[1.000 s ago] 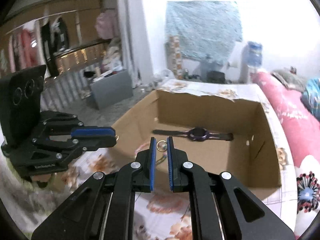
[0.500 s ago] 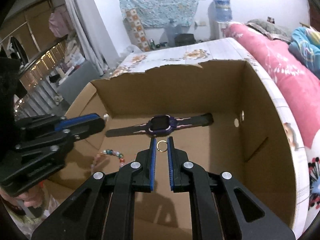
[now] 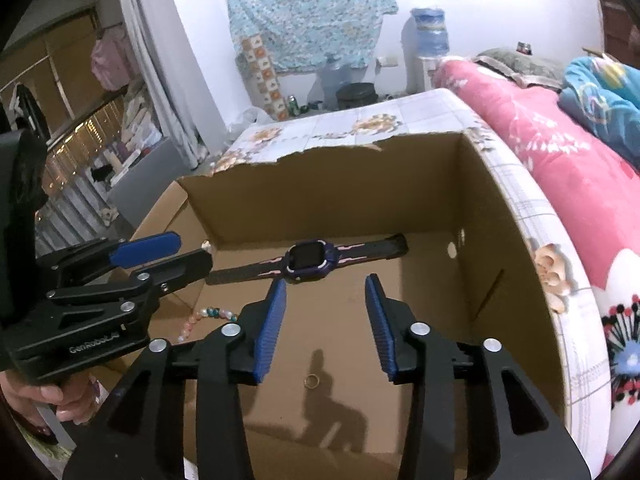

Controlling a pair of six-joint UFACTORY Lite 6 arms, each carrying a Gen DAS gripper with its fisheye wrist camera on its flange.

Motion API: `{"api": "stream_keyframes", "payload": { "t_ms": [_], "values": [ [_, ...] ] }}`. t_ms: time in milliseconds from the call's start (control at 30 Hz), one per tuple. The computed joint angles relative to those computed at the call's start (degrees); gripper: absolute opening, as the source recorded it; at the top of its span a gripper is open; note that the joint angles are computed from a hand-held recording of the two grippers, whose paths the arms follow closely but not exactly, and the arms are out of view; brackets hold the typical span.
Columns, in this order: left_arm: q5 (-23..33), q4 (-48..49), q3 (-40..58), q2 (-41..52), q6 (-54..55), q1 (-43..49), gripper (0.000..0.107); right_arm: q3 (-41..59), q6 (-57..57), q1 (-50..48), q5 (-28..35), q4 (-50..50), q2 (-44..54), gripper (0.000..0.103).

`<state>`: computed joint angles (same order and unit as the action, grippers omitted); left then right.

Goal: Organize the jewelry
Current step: 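Open both grippers over the box and withdraw them, then move both grippers around the box toward the pink bead bracelet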

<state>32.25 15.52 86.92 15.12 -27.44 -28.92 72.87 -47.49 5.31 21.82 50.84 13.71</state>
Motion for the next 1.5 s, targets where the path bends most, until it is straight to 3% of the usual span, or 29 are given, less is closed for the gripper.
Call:
{"api": "stream_keyframes", "payload": {
  "t_ms": [300, 500, 800, 1100, 1300, 1500],
  "values": [
    [0.85, 4.13, -5.67, -7.98, -4.15, -1.74, 0.062, -7.28, -7.77, -1.61, -0.34, 9.44, -10.21, 0.066],
    [1.95, 4.98, -11.81, -15.54, -5.65, -3.57, 0.068, -12.70, -11.13, -2.68, 0.91, 14.14, -18.26, 0.075],
    [3.16, 7.47, -20.09, -27.10, -9.37, -7.97, 0.073, -19.68, -5.77, -1.30, 0.52, 11.96, -29.01, 0.081],
    [2.72, 5.57, -30.03, -39.91, -9.82, -11.18, 0.078, -25.74, 8.97, 3.78, -1.17, -0.53, -41.27, 0.092],
    [3.23, 4.28, -36.92, -48.60, -9.55, -12.04, 0.079, -29.05, 26.23, 8.29, -2.56, -16.54, -47.55, 0.093],
    [3.44, 3.25, -42.39, -55.86, -8.49, -12.39, 0.080, -32.30, 34.42, 11.21, -2.58, -24.10, -51.40, 0.093]
  ]
}}
